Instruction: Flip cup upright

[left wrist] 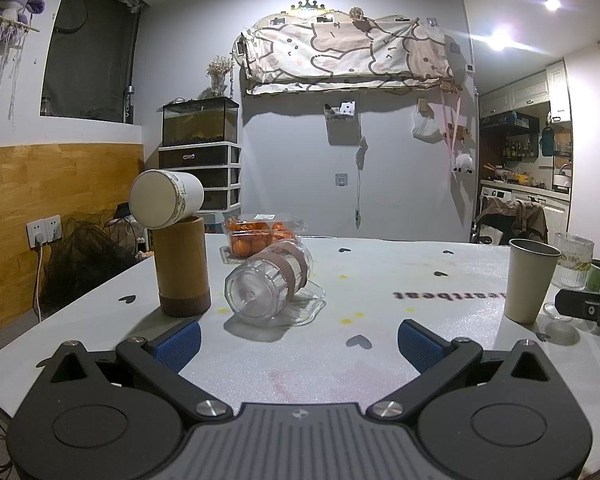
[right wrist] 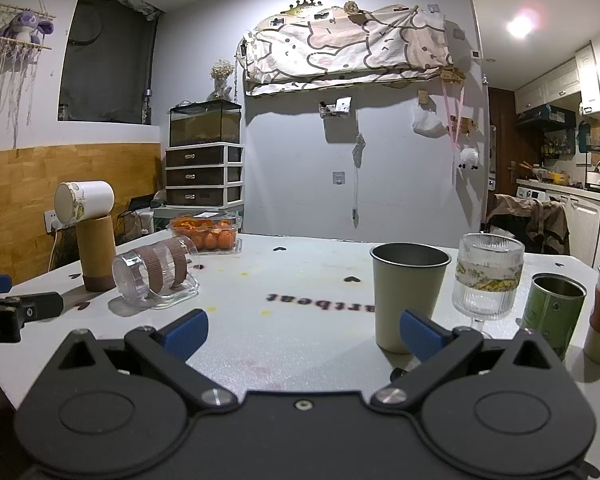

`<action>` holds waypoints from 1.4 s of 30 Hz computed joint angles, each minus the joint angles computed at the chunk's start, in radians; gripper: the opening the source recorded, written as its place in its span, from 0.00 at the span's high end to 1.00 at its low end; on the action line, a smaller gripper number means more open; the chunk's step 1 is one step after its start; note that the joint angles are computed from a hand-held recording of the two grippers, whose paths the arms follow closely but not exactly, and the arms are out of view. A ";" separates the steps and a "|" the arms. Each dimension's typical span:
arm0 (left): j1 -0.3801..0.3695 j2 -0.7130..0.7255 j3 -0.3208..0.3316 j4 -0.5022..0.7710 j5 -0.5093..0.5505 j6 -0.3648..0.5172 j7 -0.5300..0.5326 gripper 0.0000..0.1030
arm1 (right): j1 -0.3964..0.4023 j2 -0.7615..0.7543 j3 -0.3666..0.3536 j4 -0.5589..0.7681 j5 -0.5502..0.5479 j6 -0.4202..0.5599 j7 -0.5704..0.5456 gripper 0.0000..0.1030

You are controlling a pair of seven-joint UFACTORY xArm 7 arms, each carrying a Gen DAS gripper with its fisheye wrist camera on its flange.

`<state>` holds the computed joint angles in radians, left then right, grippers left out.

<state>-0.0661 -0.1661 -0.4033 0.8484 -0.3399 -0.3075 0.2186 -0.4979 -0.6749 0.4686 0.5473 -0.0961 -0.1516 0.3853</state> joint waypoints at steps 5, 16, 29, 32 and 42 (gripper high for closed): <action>-0.003 0.001 0.002 0.001 -0.002 0.000 0.002 0.00 | 0.002 0.000 -0.002 -0.003 0.002 -0.002 -0.002 0.00; -0.020 0.003 0.022 0.003 0.007 0.003 0.000 0.00 | 0.008 0.001 -0.011 -0.002 0.005 -0.001 -0.009 0.00; -0.010 0.023 0.009 0.001 0.008 -0.014 0.000 0.00 | 0.026 -0.010 -0.037 -0.007 0.002 0.010 -0.011 0.00; -0.060 0.032 0.058 0.001 0.026 -0.015 -0.012 0.00 | 0.026 -0.011 -0.037 -0.006 0.002 0.013 -0.009 0.00; -0.047 0.049 0.058 0.043 -0.026 -0.017 0.043 0.00 | 0.026 -0.017 -0.035 -0.008 0.000 0.016 0.000 0.00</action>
<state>-0.1133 -0.1169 -0.3455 0.8913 -0.3660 -0.3249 0.2618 -0.4724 -0.6916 0.4333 0.5389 -0.0959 -0.1355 0.3856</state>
